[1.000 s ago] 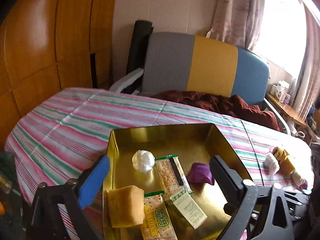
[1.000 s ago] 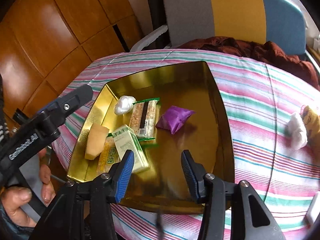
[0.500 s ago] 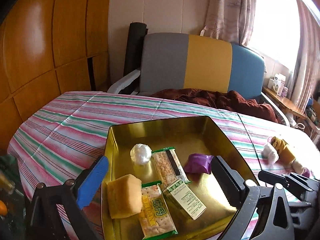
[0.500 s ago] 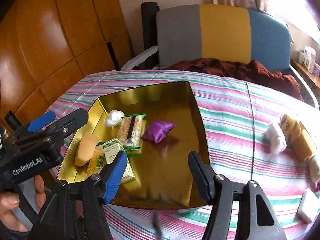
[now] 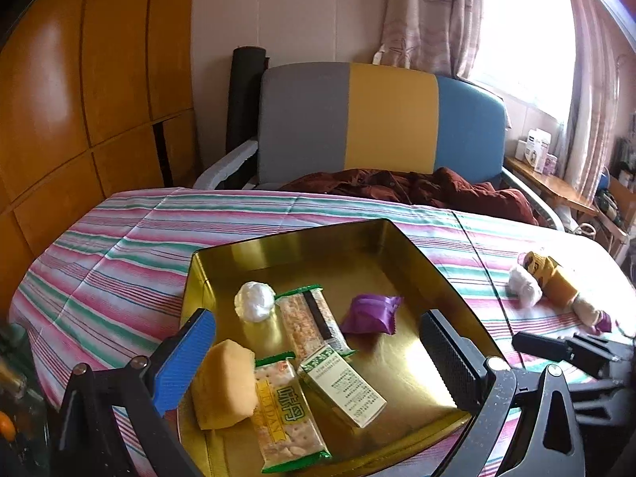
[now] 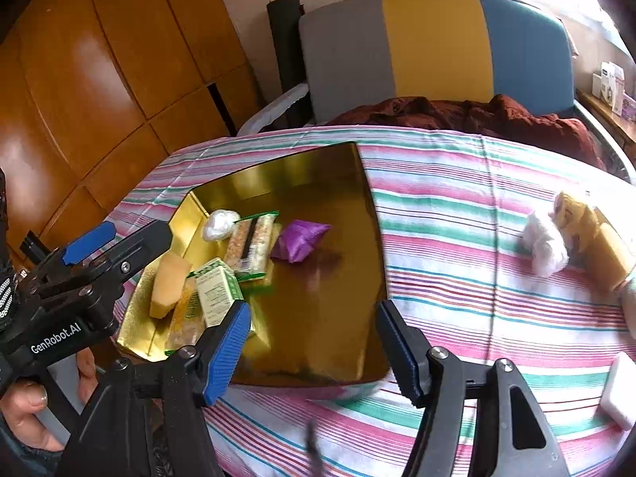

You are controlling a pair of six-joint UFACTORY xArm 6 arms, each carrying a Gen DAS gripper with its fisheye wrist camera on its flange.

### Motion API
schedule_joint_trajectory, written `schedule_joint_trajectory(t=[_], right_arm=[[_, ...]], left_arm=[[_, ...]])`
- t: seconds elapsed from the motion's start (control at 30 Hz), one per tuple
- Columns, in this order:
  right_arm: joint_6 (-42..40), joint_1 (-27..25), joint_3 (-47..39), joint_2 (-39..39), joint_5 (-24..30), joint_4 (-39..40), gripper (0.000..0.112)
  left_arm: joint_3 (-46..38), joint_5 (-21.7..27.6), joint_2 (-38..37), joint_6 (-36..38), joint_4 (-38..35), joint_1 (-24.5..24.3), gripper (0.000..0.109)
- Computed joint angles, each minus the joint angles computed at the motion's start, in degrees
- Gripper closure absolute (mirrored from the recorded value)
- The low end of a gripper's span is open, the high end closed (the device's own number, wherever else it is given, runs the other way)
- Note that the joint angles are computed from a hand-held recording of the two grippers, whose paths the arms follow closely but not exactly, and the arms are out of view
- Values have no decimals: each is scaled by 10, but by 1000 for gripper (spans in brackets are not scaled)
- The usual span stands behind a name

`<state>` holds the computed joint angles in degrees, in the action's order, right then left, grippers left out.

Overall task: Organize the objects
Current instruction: 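Withdraw both open grippers from the tray toward the remaining items, then move both open grippers over the remaining items, left toward the white eraser block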

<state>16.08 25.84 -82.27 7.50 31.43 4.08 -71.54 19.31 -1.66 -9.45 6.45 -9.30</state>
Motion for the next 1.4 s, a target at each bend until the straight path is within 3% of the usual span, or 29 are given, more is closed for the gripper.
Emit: schedule_joint_trajectory(t=[0.27,0.4,0.73,1.1,1.4], right_arm=[[32,-31,49,-44,0,-25,46],[50,-49,73,-66,0,-37,36],[95,-108,126,-126,16,-71,36],[171,-200,185,-211,54,-86,36],[268,-303,248,-278,38,-96,36]], left_arm=[[1,4,-1,21,-6,-14,6],[-1,5,0,21,4,-21,6],[7,10,-4,83,-31,-44,6],[-2,28,5,160,-95,-72,6],[-37,77,26,297,-215,-110,6]])
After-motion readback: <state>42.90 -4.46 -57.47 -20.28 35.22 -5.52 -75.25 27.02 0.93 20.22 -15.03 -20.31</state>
